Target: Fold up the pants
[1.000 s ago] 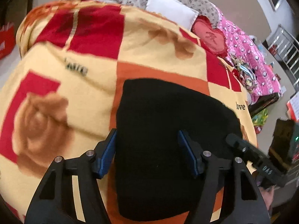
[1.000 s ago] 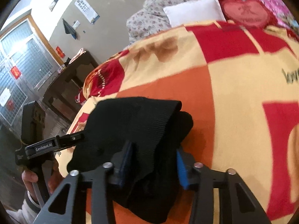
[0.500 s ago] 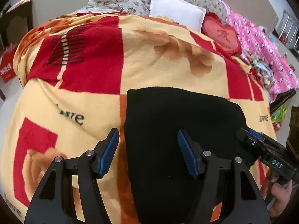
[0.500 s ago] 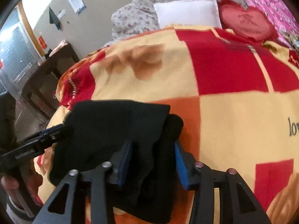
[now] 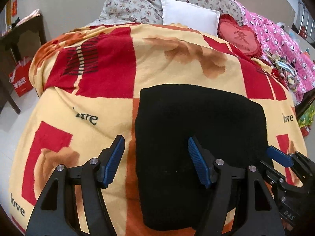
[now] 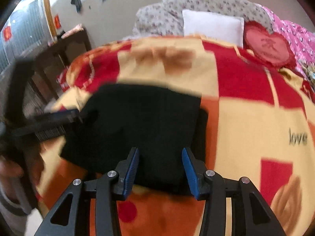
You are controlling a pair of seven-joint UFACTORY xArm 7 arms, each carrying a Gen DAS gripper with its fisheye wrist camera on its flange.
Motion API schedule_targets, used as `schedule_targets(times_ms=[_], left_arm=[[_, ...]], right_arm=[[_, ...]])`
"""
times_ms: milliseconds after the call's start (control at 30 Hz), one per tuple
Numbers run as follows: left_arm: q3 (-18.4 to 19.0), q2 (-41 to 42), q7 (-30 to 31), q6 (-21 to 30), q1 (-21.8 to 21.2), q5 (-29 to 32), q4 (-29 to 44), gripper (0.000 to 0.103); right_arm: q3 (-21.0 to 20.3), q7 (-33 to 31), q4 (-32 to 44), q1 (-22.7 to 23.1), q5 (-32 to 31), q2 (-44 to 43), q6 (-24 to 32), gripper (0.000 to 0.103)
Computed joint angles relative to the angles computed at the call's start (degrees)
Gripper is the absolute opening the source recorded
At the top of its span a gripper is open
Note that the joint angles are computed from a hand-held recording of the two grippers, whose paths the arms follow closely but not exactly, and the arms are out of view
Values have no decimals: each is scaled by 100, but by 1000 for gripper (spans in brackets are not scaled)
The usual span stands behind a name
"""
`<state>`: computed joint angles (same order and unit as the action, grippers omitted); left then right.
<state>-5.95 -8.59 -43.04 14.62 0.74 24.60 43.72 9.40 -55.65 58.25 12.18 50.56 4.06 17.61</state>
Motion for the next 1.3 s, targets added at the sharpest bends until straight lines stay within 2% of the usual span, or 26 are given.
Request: schedule_targets(times_ms=[67, 100, 133, 200, 233, 333, 433, 567, 633, 1000, 1300], left_arm=[[-121, -44, -315, 83, 103, 346, 8, 67], [-151, -69, -415, 119, 119, 456, 5, 67], [-188, -109, -532, 151, 142, 595, -9, 67], [-237, -183, -721, 208, 165, 787, -46, 67], [-242, -226, -763, 225, 154, 817, -77, 67], [-296, -373, -922, 289, 164, 917, -170, 67], [-425, -582, -1169, 385, 242, 1134, -296, 67], [-481, -823, -1209, 446, 223, 1109, -459, 67], [-591, -971, -1366, 435, 303, 1188, -558, 67], [-1019, -1559, -1752, 683, 451, 1373, -805, 67], [-1135, -1829, -1698, 883, 391, 1262, -938, 67]], right_arm=[[-401, -74, -11, 361, 110, -55, 93, 44], [-382, 215, 31, 303, -176, -77, 198, 44], [-141, 335, 81, 4, -223, -121, 343, 44], [-111, 199, 135, -64, 56, -178, 459, 44], [-114, 203, 125, -38, 76, -193, 338, 44], [-109, 700, 135, 76, -493, -77, -15, 44], [-155, 1296, 205, 132, -1105, 153, -117, 44], [-3, 1251, 165, -69, -916, 54, -18, 44], [9, 1027, 76, -100, -630, -122, 16, 44], [-329, 302, -423, 311, 338, -830, 8, 45], [-501, 320, -589, 515, 295, -1055, 29, 45]])
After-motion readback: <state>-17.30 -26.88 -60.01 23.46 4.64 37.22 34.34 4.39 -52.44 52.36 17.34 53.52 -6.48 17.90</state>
